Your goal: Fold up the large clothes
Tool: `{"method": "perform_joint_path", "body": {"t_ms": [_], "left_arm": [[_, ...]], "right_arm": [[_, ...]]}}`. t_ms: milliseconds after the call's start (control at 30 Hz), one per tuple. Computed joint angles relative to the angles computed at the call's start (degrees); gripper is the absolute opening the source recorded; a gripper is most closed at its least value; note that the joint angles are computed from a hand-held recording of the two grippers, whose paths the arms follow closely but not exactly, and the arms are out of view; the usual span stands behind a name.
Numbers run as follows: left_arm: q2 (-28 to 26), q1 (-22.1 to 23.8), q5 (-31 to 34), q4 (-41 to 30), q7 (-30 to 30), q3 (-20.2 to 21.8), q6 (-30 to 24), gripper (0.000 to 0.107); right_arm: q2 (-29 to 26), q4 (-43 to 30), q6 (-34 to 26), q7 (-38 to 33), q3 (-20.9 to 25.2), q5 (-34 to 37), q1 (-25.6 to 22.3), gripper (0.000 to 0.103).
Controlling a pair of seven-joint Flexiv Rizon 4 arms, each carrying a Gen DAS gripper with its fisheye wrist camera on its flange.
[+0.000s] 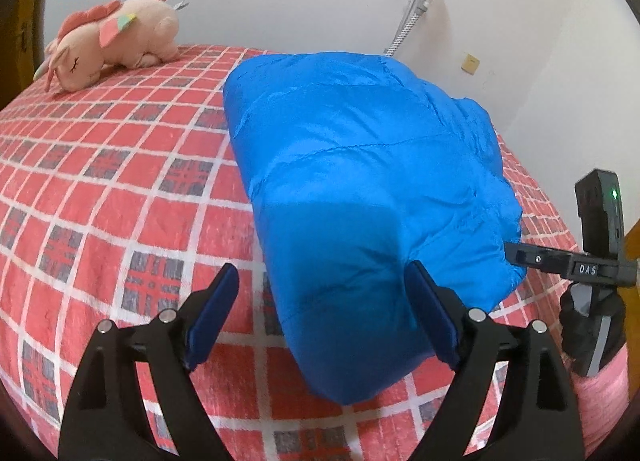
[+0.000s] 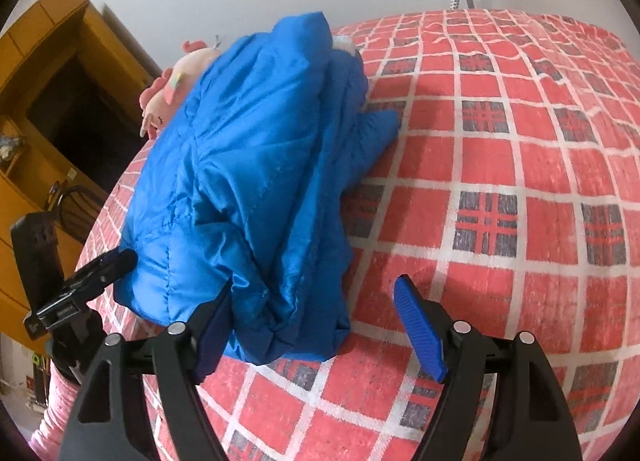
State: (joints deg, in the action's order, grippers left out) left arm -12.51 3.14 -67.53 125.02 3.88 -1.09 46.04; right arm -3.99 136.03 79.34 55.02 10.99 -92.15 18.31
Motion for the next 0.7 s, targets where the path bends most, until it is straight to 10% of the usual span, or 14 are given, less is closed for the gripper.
{"method": "perform_joint_path", "body": {"t_ms": [267,700], "left_arm": [[6.2,-1.0,-0.8,4.9,1.1,2.0,4.6,0.09],[14.3,-3.0,-2.9,13.6,5.2,5.5,12.9,0.095]], "right_arm": [[5.3,-0.5,-20.5,-21.3,8.6,31.7,10.6,0.095],[2.5,-7.9,-36.6,-23.2,11.9,41.6,22.5,0.097]]}}
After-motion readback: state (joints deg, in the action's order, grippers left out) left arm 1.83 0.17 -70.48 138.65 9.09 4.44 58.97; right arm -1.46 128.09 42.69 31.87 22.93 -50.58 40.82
